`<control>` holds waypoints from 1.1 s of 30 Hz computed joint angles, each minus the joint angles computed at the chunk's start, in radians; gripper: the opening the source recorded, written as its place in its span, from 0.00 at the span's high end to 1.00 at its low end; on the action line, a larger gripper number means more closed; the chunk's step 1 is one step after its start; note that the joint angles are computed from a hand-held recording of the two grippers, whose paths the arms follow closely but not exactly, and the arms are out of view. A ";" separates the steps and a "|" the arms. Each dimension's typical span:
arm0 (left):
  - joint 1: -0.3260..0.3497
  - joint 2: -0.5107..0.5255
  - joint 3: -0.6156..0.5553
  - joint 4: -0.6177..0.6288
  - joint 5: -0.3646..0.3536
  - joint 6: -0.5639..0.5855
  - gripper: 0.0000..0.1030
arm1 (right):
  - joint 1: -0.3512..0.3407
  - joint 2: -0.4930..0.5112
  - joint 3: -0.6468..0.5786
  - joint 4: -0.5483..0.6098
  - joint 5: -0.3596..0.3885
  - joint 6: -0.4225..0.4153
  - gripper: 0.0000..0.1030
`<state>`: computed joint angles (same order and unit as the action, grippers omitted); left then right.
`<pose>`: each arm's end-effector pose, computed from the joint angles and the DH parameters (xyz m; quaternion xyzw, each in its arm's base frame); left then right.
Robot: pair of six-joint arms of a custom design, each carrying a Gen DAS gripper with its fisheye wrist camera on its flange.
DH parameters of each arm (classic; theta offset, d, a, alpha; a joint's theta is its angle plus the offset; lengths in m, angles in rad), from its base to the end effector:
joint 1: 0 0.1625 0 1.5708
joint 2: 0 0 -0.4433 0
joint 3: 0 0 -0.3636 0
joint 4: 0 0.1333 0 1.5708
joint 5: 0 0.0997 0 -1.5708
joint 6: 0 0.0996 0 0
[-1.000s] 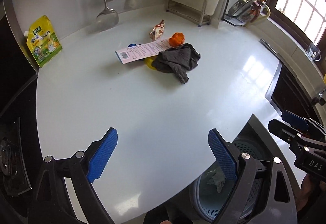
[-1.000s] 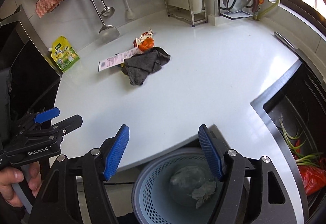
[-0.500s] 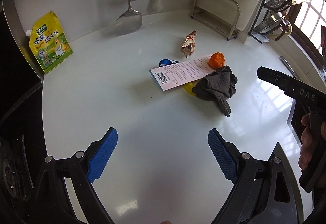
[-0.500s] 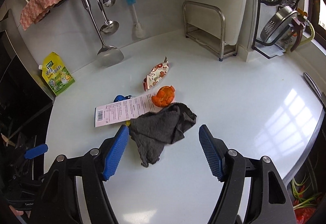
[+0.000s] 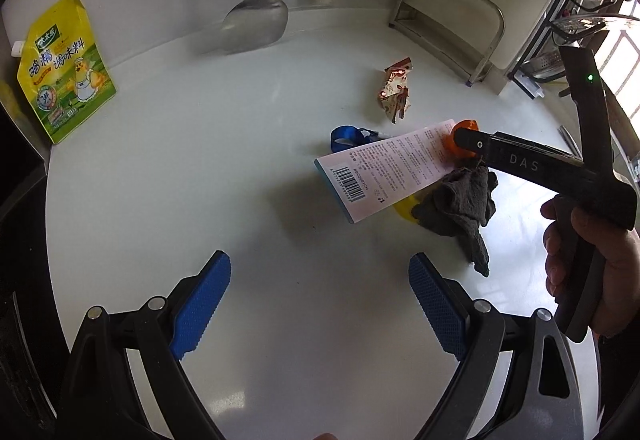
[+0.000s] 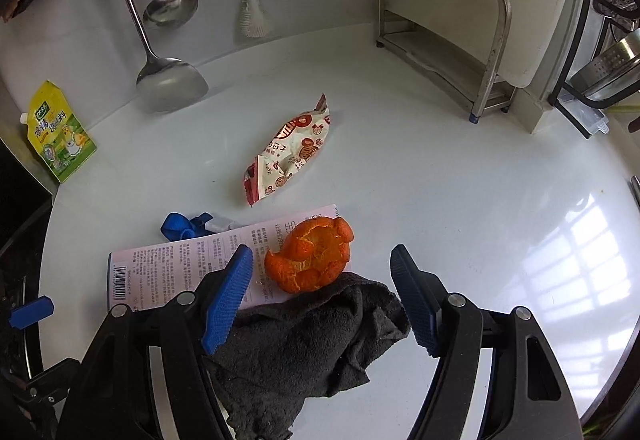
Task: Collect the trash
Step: 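Grasp the orange mesh bag with the right tool and lift it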
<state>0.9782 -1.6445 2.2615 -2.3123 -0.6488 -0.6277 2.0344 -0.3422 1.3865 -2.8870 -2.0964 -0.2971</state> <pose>-0.0304 -0.4260 0.3469 -0.0434 0.8933 -0.3001 0.3319 0.3963 -0.6063 -0.0593 0.3225 -0.9015 0.1518 0.2456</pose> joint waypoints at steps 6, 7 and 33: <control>0.033 0.025 -0.007 -0.039 -0.022 0.033 0.14 | 0.000 0.034 -0.046 0.068 -0.031 -0.011 0.57; 0.036 0.026 -0.007 -0.041 -0.025 0.035 0.14 | 0.002 0.035 -0.045 0.068 -0.039 -0.017 0.62; 0.169 0.191 -0.095 -0.274 -0.151 0.229 0.14 | 0.000 -0.154 0.128 -0.017 0.249 0.152 0.87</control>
